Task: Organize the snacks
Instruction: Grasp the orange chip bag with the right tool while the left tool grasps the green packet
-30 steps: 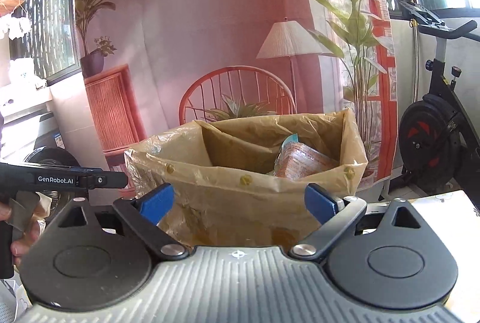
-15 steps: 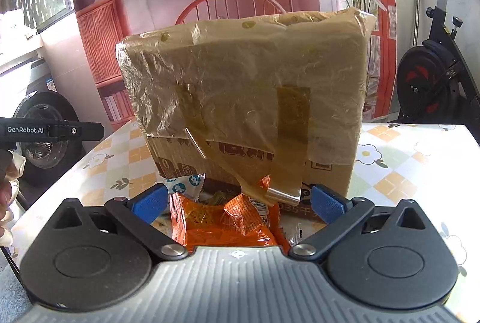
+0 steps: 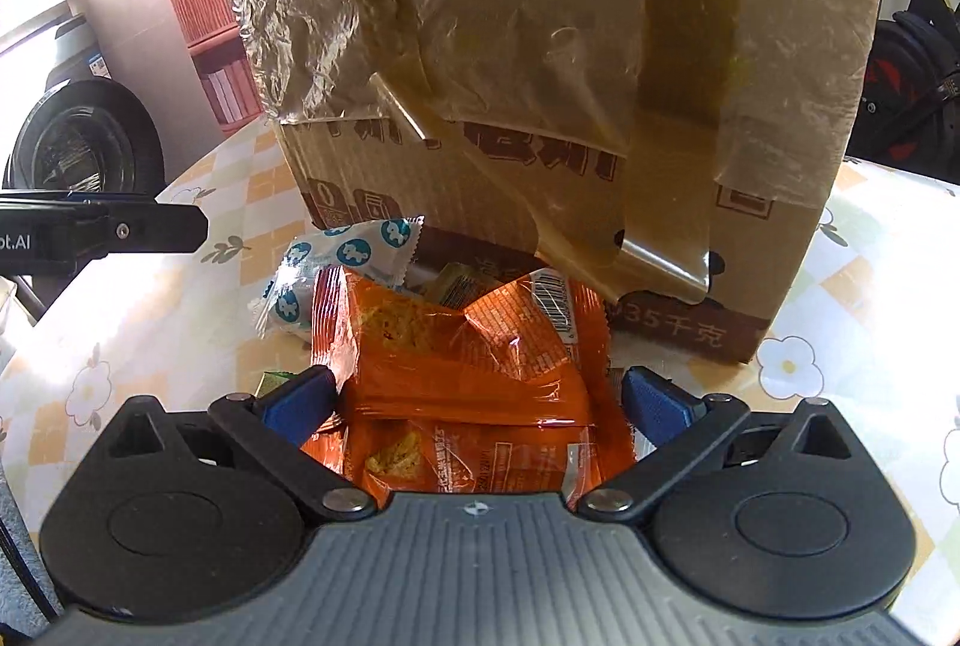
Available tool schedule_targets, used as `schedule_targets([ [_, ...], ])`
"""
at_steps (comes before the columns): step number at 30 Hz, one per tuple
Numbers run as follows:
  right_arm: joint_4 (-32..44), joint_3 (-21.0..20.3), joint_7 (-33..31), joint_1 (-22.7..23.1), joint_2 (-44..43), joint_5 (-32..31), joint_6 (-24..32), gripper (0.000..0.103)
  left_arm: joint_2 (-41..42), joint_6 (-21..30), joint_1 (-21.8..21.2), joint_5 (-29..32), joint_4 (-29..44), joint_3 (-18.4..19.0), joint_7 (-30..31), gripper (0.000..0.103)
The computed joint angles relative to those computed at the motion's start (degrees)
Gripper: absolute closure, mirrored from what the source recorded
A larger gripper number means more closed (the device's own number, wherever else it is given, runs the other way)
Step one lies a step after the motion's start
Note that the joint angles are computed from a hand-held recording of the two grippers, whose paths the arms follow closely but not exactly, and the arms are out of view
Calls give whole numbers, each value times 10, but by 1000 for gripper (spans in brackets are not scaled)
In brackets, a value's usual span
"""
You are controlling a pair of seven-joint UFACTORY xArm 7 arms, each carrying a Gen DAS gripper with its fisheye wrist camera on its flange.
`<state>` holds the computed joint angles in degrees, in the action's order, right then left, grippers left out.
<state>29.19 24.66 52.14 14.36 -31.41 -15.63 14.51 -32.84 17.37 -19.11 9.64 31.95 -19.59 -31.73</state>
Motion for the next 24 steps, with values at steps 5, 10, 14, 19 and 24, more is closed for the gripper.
schedule_targets([
  [5, 5, 22, 13, -19, 6, -23, 5, 0, 13, -2, -24, -19, -17, 3, -6, 33],
  [10, 12, 42, 44, -43, 18, -45, 1, 0, 13, -7, -34, -27, -33, -2, -25, 33],
  [14, 9, 44, 57, -46, 14, -60, -1, 0, 8, -10, -31, -24, -42, -8, -45, 33],
  [19, -12, 36, 53, -31, -18, -62, -6, 17, 6, -13, -37, -27, -50, -3, -55, 34],
  [24, -39, 24, 42, -2, -70, -38, 9, 33, 16, -15, -50, -32, -52, -3, -59, 35],
])
